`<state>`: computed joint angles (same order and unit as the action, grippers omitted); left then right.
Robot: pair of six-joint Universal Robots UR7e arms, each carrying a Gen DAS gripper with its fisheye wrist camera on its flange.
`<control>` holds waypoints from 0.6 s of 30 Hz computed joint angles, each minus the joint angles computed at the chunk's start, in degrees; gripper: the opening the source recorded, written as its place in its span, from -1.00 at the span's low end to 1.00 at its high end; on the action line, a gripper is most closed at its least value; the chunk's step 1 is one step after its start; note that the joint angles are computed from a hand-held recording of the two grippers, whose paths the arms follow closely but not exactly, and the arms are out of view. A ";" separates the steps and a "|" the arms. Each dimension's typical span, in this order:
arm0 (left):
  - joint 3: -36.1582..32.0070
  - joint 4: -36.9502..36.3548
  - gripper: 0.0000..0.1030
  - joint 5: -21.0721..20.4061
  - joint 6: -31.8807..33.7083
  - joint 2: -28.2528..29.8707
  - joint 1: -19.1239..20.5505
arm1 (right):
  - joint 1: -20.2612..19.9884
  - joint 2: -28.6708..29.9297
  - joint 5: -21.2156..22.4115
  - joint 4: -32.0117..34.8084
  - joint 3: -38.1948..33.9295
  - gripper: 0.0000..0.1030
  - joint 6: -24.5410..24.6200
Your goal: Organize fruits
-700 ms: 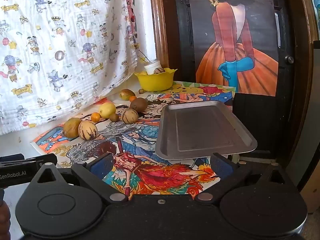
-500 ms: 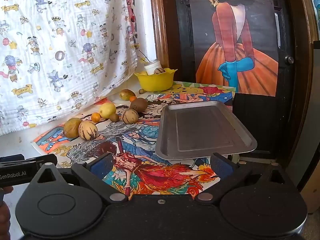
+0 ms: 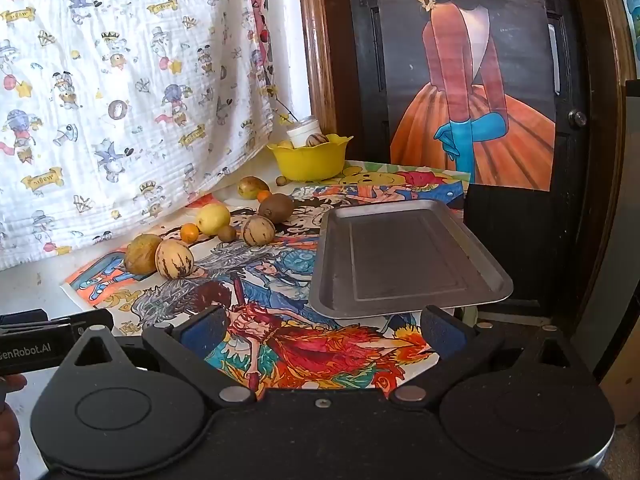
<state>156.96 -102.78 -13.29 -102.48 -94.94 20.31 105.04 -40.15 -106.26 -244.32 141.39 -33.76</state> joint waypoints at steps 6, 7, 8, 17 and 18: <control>0.04 0.70 0.99 -0.36 -1.09 0.14 -0.13 | 0.00 0.15 -0.01 0.03 -0.14 0.99 0.03; 0.06 0.27 0.99 -0.31 -0.62 0.06 0.02 | 0.02 0.12 -0.02 0.03 -0.10 0.99 0.04; 0.07 0.16 0.99 -0.30 -0.49 0.03 0.06 | 0.05 0.14 -0.07 0.09 -0.14 0.99 0.07; 0.10 1.99 0.99 -0.97 -1.95 -0.91 -0.30 | 0.25 0.14 -0.27 0.22 -0.20 0.99 0.19; 0.10 1.96 0.99 -0.97 -1.85 -0.96 -0.28 | 0.27 0.17 -0.28 0.22 -0.23 0.99 0.21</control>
